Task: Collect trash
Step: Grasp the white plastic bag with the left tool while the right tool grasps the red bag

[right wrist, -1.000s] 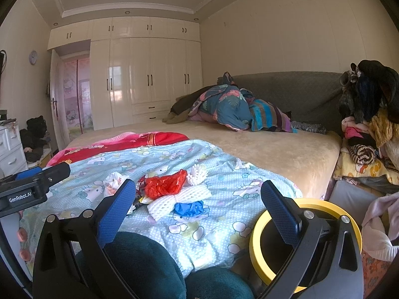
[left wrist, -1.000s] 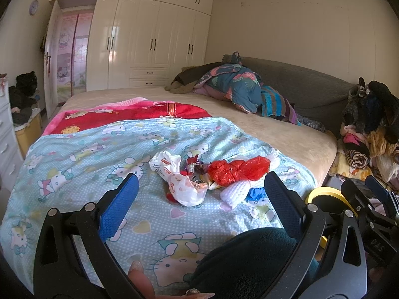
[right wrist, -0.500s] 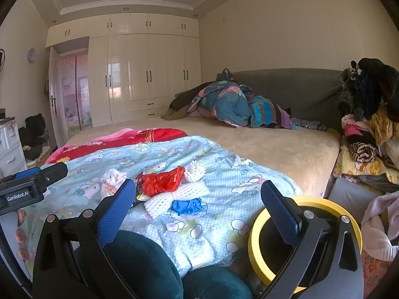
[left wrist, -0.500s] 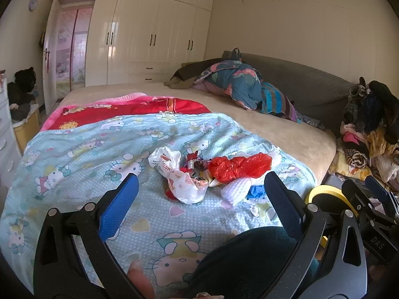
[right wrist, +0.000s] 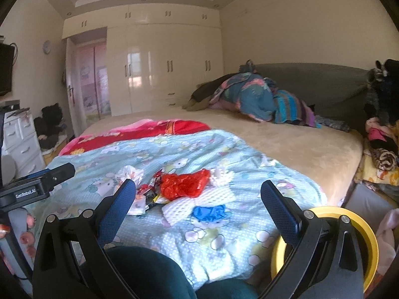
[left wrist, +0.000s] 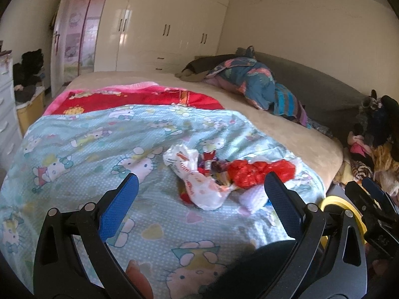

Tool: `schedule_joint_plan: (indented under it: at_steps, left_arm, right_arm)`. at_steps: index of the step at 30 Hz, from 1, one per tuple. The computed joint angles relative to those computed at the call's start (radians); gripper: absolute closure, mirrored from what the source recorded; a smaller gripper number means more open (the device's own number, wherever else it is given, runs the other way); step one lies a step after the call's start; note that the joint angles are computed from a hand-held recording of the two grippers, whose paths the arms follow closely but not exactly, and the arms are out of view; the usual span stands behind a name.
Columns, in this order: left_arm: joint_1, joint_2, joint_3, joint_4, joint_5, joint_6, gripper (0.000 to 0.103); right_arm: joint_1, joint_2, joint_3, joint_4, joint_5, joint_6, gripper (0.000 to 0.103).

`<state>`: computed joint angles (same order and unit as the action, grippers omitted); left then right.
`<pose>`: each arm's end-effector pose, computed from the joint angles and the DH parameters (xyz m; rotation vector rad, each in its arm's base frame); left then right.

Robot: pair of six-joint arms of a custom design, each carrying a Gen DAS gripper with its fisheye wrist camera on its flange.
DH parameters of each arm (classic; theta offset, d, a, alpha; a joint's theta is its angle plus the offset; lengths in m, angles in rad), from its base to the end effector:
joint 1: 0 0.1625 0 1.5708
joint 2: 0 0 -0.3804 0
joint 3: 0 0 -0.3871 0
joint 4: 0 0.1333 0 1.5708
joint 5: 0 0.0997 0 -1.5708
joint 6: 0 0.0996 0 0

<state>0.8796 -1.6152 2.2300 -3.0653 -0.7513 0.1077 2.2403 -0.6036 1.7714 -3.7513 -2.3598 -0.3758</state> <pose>-0.1059 -0.4513 0.3527 0.4573 2.2816 -1.3123 0.4074 -0.4138 0.0697 0.6518 -2.1393 1.3282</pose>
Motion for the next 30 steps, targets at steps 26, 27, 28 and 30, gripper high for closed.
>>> schedule_joint_plan:
  at_steps: [26, 27, 28, 30]
  left_arm:
    - [0.235, 0.288, -0.303, 0.228, -0.215, -0.082, 0.016]
    - [0.240, 0.292, -0.307, 0.238, -0.221, -0.091, 0.019]
    - [0.248, 0.295, -0.314, 0.259, -0.233, -0.108, 0.023]
    - [0.255, 0.299, -0.321, 0.276, -0.236, -0.125, 0.034]
  right_arm:
    - [-0.179, -0.017, -0.149, 0.571, 0.172, 0.316, 0.050]
    - [-0.183, -0.016, -0.154, 0.589, 0.179, 0.326, 0.054]
    - [-0.187, -0.012, -0.160, 0.600, 0.189, 0.330, 0.056]
    - [-0.192, -0.004, -0.172, 0.609, 0.198, 0.329, 0.062]
